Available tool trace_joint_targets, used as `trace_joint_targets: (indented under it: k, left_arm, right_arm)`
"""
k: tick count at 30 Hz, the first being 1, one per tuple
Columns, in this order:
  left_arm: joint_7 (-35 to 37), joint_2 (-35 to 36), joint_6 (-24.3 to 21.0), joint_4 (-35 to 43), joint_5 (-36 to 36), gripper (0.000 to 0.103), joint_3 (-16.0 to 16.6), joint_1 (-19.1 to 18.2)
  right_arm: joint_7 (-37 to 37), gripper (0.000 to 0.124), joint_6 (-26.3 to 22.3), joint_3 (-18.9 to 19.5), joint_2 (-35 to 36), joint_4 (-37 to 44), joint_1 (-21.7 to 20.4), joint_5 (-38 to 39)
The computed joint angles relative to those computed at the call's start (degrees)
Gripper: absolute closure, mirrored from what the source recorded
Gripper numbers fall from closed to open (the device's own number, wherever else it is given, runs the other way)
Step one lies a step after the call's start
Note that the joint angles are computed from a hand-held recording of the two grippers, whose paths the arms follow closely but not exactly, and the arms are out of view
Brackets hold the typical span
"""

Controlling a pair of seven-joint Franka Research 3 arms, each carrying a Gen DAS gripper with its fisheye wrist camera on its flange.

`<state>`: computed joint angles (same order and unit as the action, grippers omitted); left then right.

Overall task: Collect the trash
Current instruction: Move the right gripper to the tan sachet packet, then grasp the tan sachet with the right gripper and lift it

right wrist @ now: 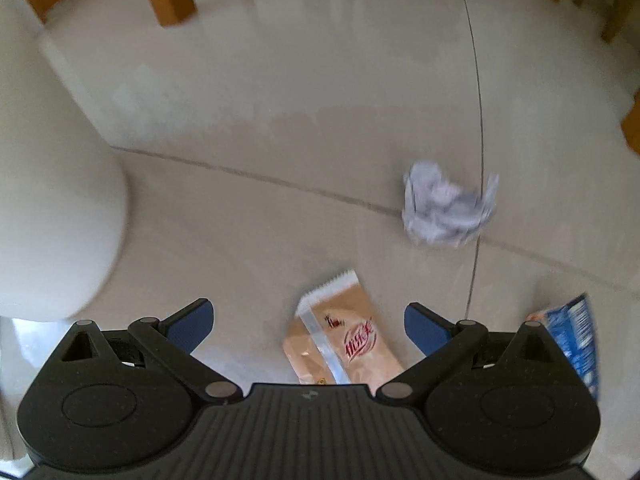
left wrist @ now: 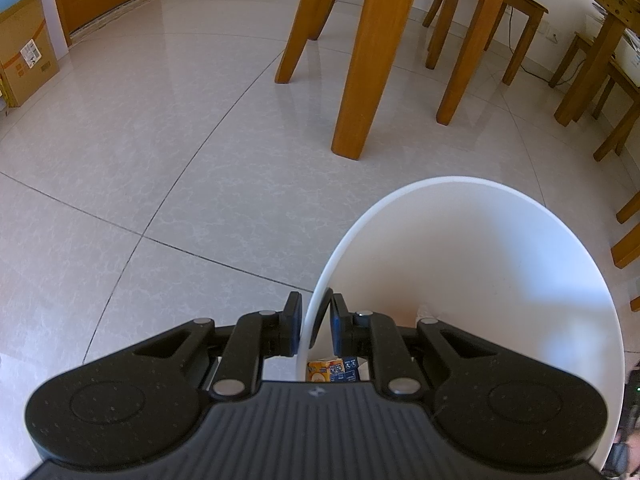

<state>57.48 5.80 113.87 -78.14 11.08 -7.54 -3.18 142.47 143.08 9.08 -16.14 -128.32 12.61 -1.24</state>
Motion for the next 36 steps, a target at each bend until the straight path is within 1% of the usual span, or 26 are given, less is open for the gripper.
trace_joint_targets:
  k: [2,6,7,9,11,15,17,18,20,21,23,24,25,27,28,30,32,35,36]
  left_arm:
    - [-0.3,0.0,-0.1,0.0,-0.4,0.090,0.0,0.1]
    - [-0.2,0.0,-0.1,0.1,-0.3,0.090,0.0,0.1]
    - [-0.2,0.1,-0.2,0.2,-0.3,0.090,0.0,0.1]
    - [-0.3,0.2,-0.3,0.3,-0.3,0.090,0.0,0.1]
    - [-0.5,0.3,-0.5,0.6,-0.2,0.090,0.0,0.0]
    - [-0.7,0.4,-0.7,0.7,0.2,0.090,-0.1,-0.2]
    - [-0.9,0.3,-0.6,0.5,0.3,0.090,-0.1,-0.2]
    - [-0.9,0.3,-0.6,0.5,0.3,0.090,-0.1,-0.2]
    - [-0.8,0.2,-0.6,0.4,0.3,0.090,-0.1,-0.2]
    - [-0.9,0.2,-0.6,0.5,0.3,0.090,-0.1,-0.2]
    - [-0.9,0.3,-0.7,0.5,0.3,0.090,-0.1,-0.2]
    - [-1.0,0.3,-0.7,0.5,0.3,0.090,-0.1,-0.2]
    - [-1.0,0.3,-0.8,0.6,0.4,0.090,-0.1,-0.3]
    - [-0.9,0.2,-0.8,0.6,0.4,0.090,-0.1,-0.3]
    - [-0.8,0.2,-0.8,0.5,0.4,0.090,-0.1,-0.2]
    - [-0.8,0.2,-0.8,0.5,0.4,0.090,-0.1,-0.3]
    - [-0.6,0.1,-0.7,0.4,0.5,0.090,-0.1,-0.2]
    - [-0.8,-0.1,-0.6,0.1,0.5,0.090,-0.1,-0.3]
    - [-0.8,-0.1,-0.6,0.1,0.5,0.090,-0.1,-0.3]
  right_arm:
    - [-1.4,0.021,0.5,-0.5,1.6,-0.1,0.5,1.2]
    - [-1.1,0.021,1.3,-1.2,4.1,-0.2,1.1,3.4]
    - [-2.3,0.021,1.6,-1.6,4.4,-0.3,1.4,4.4]
    - [-5.1,0.021,1.9,-2.5,4.8,-0.4,2.2,7.2]
    - [-10.6,0.021,1.5,-3.9,5.0,-0.5,3.4,12.0]
    - [-16.9,0.021,2.0,-4.9,4.1,-1.6,4.6,20.4]
    - [-21.2,0.021,1.2,-5.6,3.7,-1.7,5.4,25.0]
    - [-21.5,0.021,0.7,-5.3,3.7,-1.6,5.3,25.5]
    - [-21.7,0.021,-0.9,-4.5,4.0,-0.8,4.9,24.0]
    - [-20.5,0.021,-1.5,-3.7,4.3,-0.3,4.6,22.0]
    - [-21.5,0.023,-3.6,-3.0,5.0,1.1,4.6,19.1]
    - [-20.6,0.024,-4.5,-2.4,5.4,2.0,4.4,16.8]
    - [-19.7,0.027,-5.3,-1.8,5.9,2.8,4.4,14.5]
    - [-19.7,0.031,-6.9,-1.4,6.6,4.1,4.6,11.4]
    - [-20.5,0.036,-7.8,-1.3,6.8,4.7,4.9,10.2]
    - [-21.8,0.042,-8.4,-1.5,6.8,5.1,5.2,9.4]
    - [-23.7,0.051,-9.0,-2.0,6.7,5.3,5.5,10.0]
    - [-25.2,0.054,-10.2,-2.4,6.6,5.7,5.6,11.0]
    - [-27.0,0.054,-11.1,-2.6,6.6,6.0,5.7,11.5]
